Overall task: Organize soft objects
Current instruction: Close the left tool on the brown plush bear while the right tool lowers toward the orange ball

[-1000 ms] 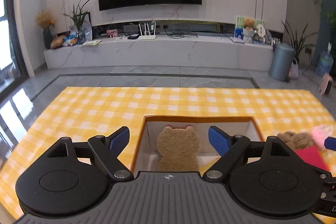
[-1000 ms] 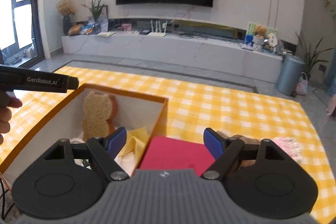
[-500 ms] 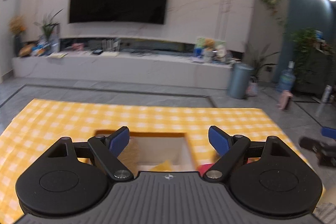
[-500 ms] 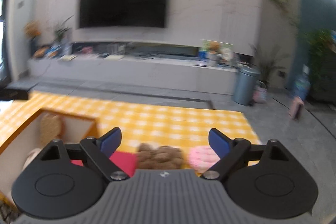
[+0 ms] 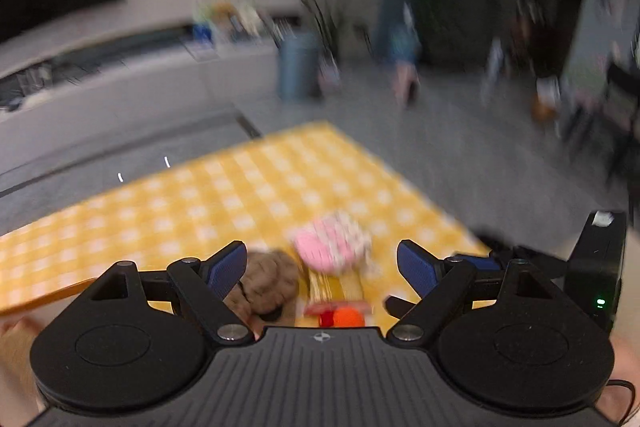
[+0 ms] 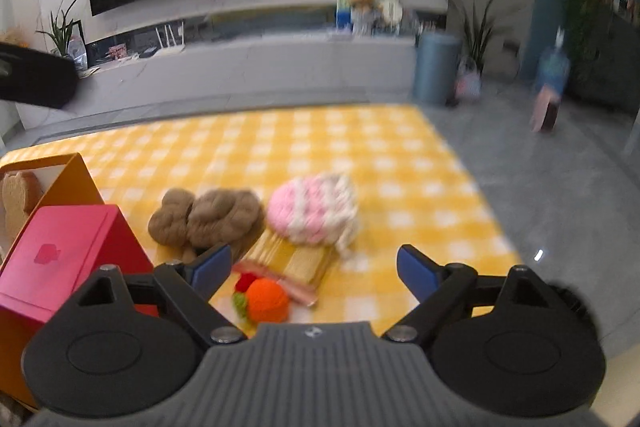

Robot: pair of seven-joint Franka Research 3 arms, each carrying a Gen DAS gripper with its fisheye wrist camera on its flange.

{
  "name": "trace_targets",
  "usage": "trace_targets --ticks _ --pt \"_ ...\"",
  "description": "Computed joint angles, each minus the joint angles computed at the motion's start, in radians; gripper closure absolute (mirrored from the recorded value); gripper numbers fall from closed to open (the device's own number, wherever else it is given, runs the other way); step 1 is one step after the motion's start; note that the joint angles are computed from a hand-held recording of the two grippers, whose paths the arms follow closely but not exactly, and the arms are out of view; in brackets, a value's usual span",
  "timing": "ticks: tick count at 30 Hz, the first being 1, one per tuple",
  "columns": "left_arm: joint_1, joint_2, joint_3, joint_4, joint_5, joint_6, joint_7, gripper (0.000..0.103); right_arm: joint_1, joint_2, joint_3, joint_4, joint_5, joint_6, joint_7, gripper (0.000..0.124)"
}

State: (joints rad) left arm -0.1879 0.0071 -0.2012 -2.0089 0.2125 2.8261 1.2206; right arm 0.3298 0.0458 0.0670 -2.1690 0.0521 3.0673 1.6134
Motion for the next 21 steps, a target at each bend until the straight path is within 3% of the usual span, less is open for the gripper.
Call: trace_targets --ticks 2,5,8,12,18,21 --pt "-0.01 0.109 -0.003 0.12 0.029 -0.094 0.045 0.004 0.008 0.035 -0.001 0.039 0.011 -0.064 0.06 0.043" --pt "-0.051 0.224 0.033 0.245 0.219 -0.193 -0.033 0.003 0.016 0.08 0.014 0.074 0.056 -0.088 0.022 0.044" --pt "-0.072 0.318 0.043 0.354 0.29 -0.294 -0.002 0.004 0.009 0.096 0.034 0.078 0.115 -0.098 -0.039 0.044" --pt "-0.088 0.42 0.044 0.482 0.295 -0.418 0.072 0.003 -0.016 0.135 0.064 0.124 0.263 -0.143 -0.135 0.044" --pt "-0.101 0.568 0.048 0.688 0.24 -0.598 0.208 0.003 0.048 0.202 -0.017 0.211 0.115 -0.258 -0.015 0.044" --pt "-0.107 0.649 0.052 0.808 0.205 -0.699 0.273 0.003 0.025 0.233 0.007 0.245 0.137 -0.283 -0.055 0.047"
